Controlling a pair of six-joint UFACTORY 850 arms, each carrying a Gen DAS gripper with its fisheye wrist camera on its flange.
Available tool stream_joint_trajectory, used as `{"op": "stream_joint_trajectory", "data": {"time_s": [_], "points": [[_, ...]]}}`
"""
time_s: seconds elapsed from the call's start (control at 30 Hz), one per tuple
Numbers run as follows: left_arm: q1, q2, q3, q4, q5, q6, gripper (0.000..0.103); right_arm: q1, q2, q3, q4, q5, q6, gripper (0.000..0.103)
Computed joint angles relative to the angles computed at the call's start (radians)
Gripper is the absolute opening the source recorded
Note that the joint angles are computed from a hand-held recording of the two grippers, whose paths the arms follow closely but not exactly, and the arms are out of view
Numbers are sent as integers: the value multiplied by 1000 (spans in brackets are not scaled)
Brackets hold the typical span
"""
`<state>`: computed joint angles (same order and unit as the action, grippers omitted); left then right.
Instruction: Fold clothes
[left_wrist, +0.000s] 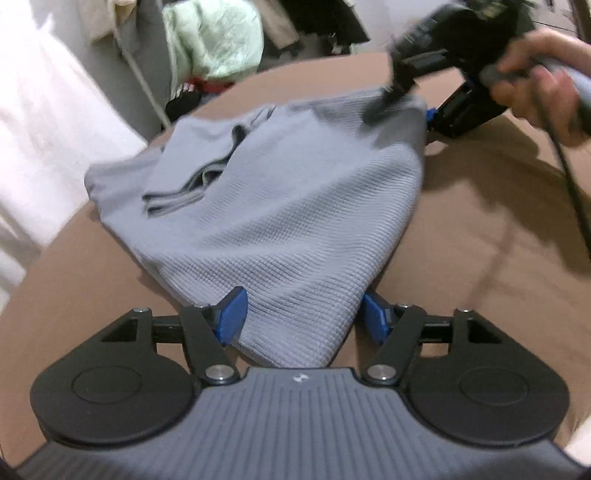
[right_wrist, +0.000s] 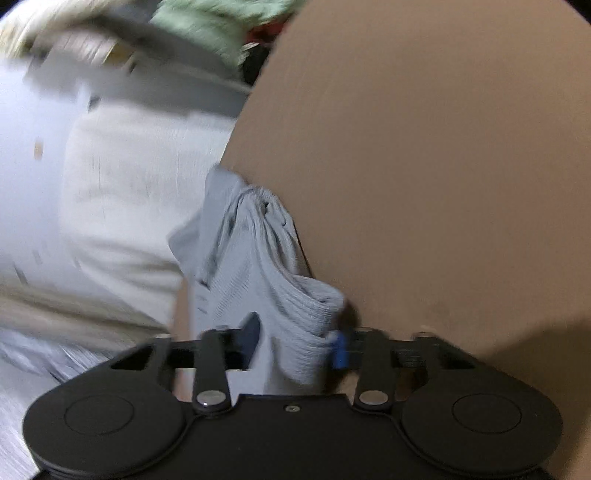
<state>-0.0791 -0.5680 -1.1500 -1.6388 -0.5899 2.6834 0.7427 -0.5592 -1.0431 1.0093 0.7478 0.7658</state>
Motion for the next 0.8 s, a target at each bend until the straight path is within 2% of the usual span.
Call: {"op": "stream_joint_trajectory", "data": {"time_s": [0.07, 0.1, 0.2, 0.27, 0.4, 0.6, 0.7, 0.8], "points": [[-2, 6, -11, 51, 8, -104, 9, 9, -4, -20, 57, -6, -118, 18], [-5, 24, 3, 34, 17, -93, 7, 16, -2, -22, 72, 6, -137, 17], [-2, 94, 74, -61, 20, 25, 6, 45, 21, -9, 91, 58, -139, 15], [6, 134, 107, -93, 12, 68, 6, 60, 42, -5, 119, 63, -195, 13], [34, 147, 91, -36, -26, -16, 6, 66, 98, 71, -12, 120, -104, 13], [23, 188, 130, -54, 11, -10, 6, 71, 128, 82, -23, 80, -126, 13], [32, 235, 180, -28, 4, 4, 6, 94, 172, 125, -16, 59, -114, 13], [60, 306, 243, 54, -11, -105, 6, 112, 210, 153, -43, 24, -51, 13]]}}
